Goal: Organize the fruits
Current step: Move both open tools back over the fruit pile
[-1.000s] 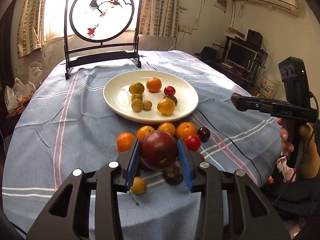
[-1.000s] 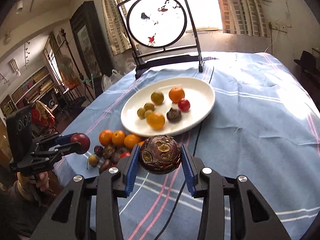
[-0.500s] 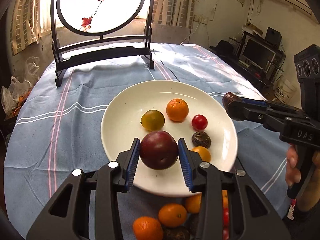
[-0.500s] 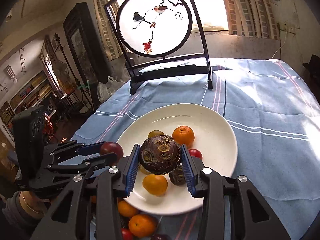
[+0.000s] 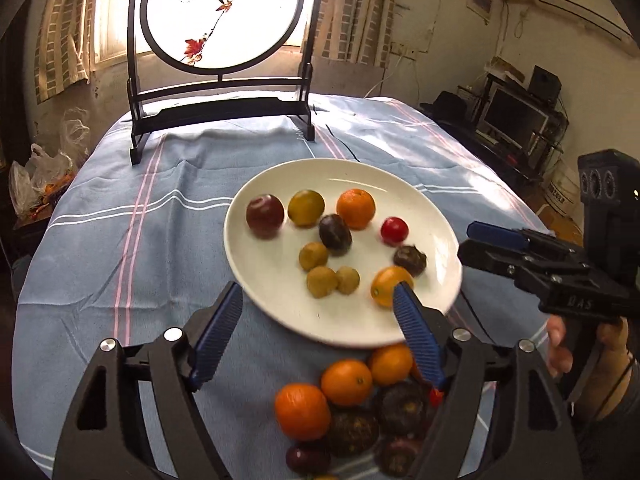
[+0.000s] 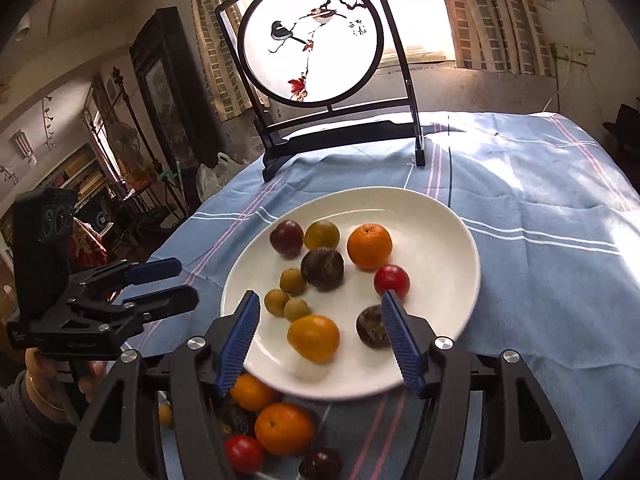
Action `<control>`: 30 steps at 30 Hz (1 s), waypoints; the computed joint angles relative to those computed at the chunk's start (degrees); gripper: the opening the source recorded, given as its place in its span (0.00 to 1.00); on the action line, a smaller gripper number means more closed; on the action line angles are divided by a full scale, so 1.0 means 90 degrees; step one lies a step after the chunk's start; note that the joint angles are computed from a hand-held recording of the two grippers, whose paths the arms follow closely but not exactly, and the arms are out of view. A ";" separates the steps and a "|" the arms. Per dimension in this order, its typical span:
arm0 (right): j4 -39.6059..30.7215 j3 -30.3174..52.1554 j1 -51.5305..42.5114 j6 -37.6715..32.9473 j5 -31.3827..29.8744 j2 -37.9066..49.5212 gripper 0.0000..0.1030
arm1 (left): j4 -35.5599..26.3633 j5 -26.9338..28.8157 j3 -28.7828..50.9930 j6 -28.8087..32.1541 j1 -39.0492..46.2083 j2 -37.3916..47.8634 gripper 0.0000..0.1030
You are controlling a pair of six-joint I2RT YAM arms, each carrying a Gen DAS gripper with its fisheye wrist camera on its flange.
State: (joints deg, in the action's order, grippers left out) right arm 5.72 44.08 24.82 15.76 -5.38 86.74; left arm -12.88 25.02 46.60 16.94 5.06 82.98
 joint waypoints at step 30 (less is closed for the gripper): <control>-0.0145 -0.2679 0.0736 0.0737 0.0707 -0.2787 0.62 | 0.0345 -0.0251 -0.3033 0.1379 0.0726 -0.2159 0.41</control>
